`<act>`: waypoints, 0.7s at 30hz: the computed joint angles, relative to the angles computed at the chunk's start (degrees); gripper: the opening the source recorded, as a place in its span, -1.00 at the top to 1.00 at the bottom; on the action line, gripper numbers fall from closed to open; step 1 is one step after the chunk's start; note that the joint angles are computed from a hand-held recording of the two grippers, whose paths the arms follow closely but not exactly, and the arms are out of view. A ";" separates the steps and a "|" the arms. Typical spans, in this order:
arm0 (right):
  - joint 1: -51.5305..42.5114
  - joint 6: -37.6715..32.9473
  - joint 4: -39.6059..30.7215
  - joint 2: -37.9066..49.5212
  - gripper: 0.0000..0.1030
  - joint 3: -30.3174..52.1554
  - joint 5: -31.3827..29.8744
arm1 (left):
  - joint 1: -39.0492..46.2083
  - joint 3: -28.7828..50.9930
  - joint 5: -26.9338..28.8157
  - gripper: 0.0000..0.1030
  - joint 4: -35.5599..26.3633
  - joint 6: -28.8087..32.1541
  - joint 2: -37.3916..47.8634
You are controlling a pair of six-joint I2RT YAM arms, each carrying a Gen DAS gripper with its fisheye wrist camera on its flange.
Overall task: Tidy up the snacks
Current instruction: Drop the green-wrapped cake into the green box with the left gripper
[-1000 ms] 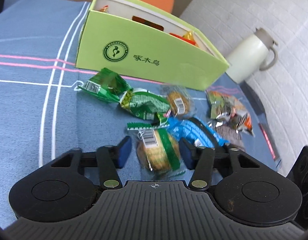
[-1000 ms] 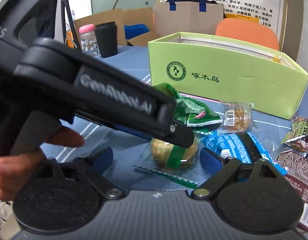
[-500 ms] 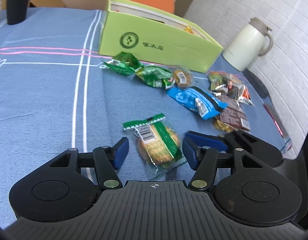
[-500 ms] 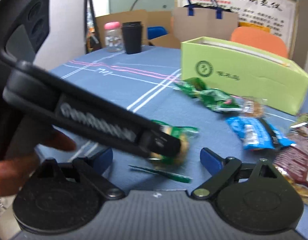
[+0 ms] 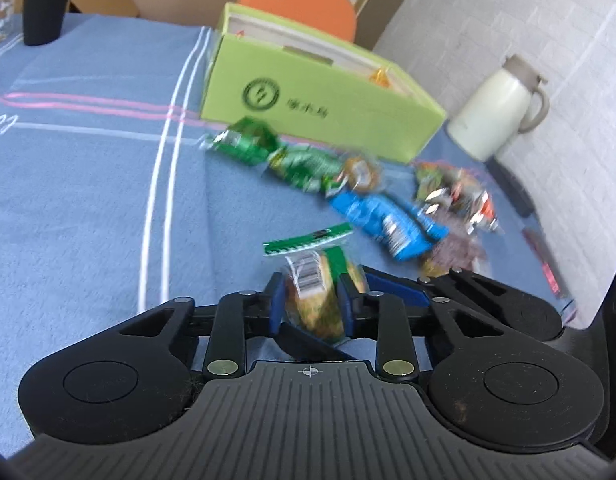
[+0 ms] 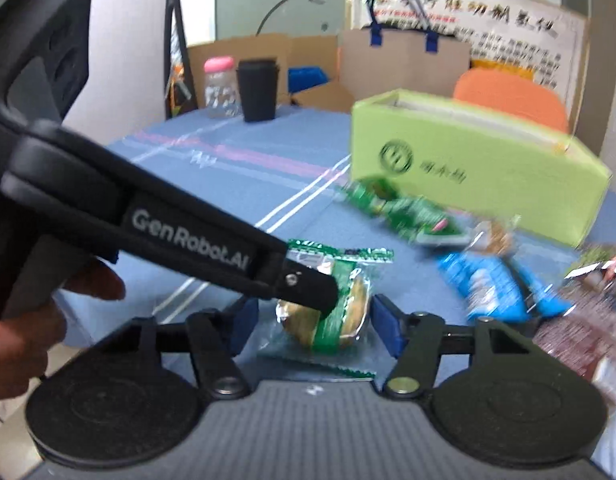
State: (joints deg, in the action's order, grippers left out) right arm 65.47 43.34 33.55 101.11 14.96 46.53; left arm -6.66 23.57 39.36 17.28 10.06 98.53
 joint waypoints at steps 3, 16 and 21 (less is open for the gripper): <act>-3.99 -4.31 1.33 -3.02 -0.25 -1.15 -0.10 | -3.52 1.23 -1.67 0.94 2.37 -3.55 -1.67; -40.86 -37.07 10.70 -8.89 -0.50 6.45 -26.83 | -12.03 26.21 -6.76 0.96 1.20 -15.16 3.91; -52.32 -37.80 3.67 -0.27 -0.51 19.42 -41.23 | -13.58 43.96 -10.69 0.84 -7.35 -16.64 15.74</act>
State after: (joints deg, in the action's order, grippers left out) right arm 13.15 5.54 37.21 100.84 34.38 5.30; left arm -20.24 67.53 28.67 9.93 -6.58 114.27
